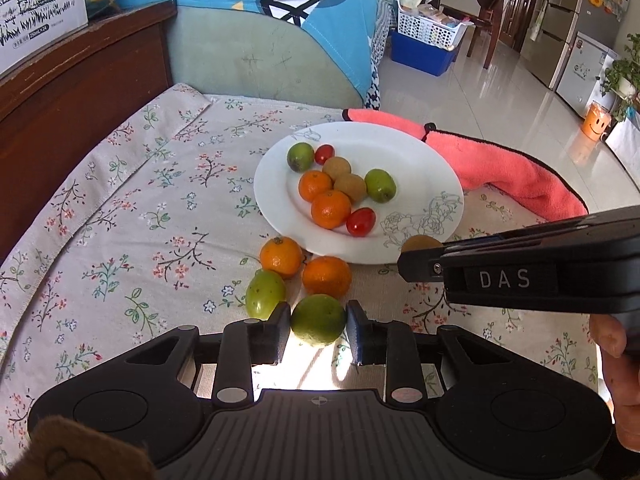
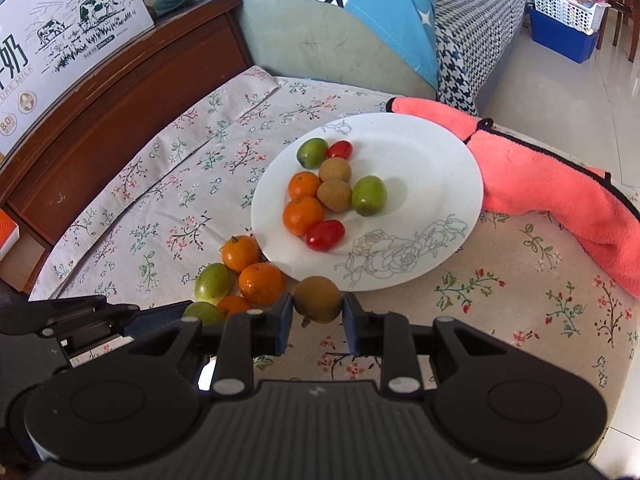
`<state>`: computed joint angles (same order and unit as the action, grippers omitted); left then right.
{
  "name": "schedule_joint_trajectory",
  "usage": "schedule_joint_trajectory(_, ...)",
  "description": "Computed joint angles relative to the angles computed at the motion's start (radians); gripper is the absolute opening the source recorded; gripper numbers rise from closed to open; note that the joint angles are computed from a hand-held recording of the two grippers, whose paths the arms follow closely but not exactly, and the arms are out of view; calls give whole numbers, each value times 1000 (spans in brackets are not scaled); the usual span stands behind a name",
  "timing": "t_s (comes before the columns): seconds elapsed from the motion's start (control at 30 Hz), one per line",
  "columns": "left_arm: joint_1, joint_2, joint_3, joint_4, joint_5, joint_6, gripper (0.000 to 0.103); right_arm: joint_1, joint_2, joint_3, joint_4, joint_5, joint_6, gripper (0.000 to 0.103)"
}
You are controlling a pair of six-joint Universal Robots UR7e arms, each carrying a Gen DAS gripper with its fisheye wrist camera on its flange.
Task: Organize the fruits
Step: 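Lift and carry the kiwi and the lime over the white plate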
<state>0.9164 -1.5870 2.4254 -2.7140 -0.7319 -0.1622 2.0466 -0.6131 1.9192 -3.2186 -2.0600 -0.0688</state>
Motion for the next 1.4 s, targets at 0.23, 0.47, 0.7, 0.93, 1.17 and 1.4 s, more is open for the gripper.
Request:
schedule_joint_trajectory(0.23,5,57,-44,-86,24,5,27,-11,-24,9,-43,0,19,27)
schedule_joint_trajectory(0.47,21,122,-106,-150,-6,47,27,-25,-38,6,-78,-21,52,27)
schedule_joint_trajectory(0.7,37,7,-100,-11,-26,25,27,-29,-40,5,-72,-21,59,27)
schedule_joint_trajectory(0.93,52,-115,-56,191,-5,-79,29,-23,-33,9,-26,15,66,27)
schedule_joint_trajectory(1.17,17,-152,-16,314,50,-121,43,-19,-25,13,-1,0,66,27)
schedule_joint_trajectory(1.4,38,-134,-9,353,77,-125,42,-24,-32,13,3,8,85,27)
